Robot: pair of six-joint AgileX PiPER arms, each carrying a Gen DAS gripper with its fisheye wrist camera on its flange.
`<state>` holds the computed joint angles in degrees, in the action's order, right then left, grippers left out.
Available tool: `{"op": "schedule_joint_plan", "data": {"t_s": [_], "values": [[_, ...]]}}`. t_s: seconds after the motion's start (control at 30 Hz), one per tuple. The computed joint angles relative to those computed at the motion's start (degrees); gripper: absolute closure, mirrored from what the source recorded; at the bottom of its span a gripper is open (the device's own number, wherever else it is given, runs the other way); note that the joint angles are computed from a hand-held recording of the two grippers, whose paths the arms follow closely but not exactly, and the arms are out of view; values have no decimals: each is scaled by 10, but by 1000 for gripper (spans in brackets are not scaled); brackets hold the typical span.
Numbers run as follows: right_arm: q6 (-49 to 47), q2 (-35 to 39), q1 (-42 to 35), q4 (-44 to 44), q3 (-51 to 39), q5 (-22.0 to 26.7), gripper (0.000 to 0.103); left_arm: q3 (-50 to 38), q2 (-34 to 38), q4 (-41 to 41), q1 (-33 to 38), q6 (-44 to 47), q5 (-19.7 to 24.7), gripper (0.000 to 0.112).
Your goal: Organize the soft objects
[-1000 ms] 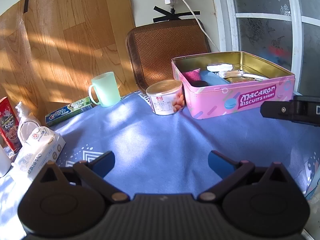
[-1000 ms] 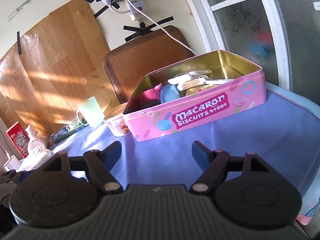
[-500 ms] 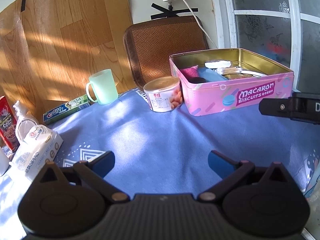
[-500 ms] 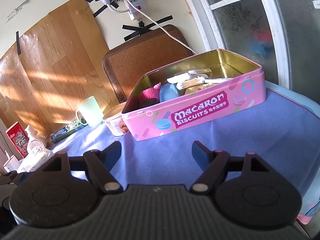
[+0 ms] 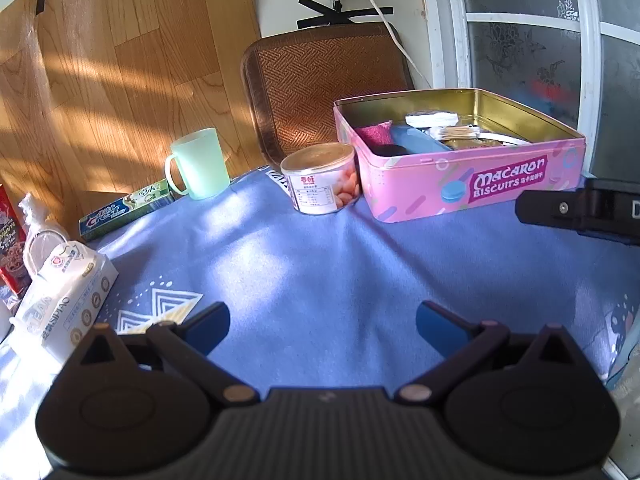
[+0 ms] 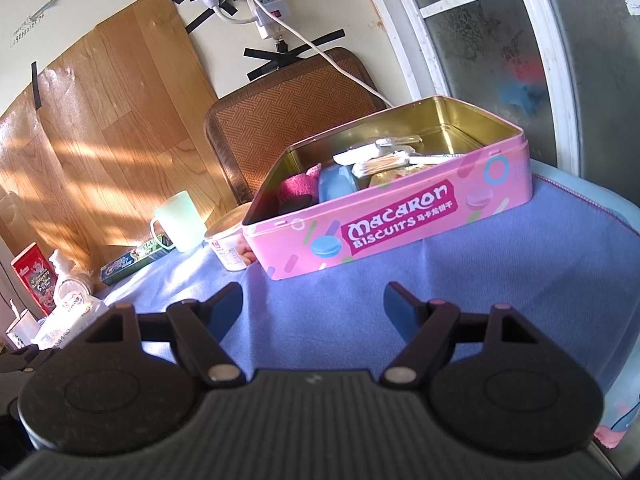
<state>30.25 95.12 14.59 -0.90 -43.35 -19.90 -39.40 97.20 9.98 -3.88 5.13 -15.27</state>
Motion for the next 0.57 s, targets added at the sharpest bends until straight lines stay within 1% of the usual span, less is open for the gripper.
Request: {"op": "schedule_joint_plan", "data": {"t_s": [0.13, 0.27, 0.37, 0.4, 0.47, 0.5, 0.57], "values": [[-3, 3, 2, 4, 1, -3, 24, -7, 3, 31, 4, -31, 9, 9], [-3, 3, 1, 5, 0, -2, 24, -6, 4, 17, 2, -17, 8, 9], [-2, 3, 1, 3, 0, -1, 24, -4, 3, 35, 3, -34, 5, 9], [-2, 2, 1, 3, 0, -1, 24, -1, 2, 51, 6, -50, 0, 9], [-6, 2, 2, 7, 0, -1, 24, 7, -3, 125, 21, -120, -19, 9], [-12, 2, 3, 13, 0, -1, 24, 7, -4, 151, 25, -143, -21, 9], [-46, 6, 8, 43, 2, -9, 24, 4, -5, 213, 36, -196, -31, 9]]}}
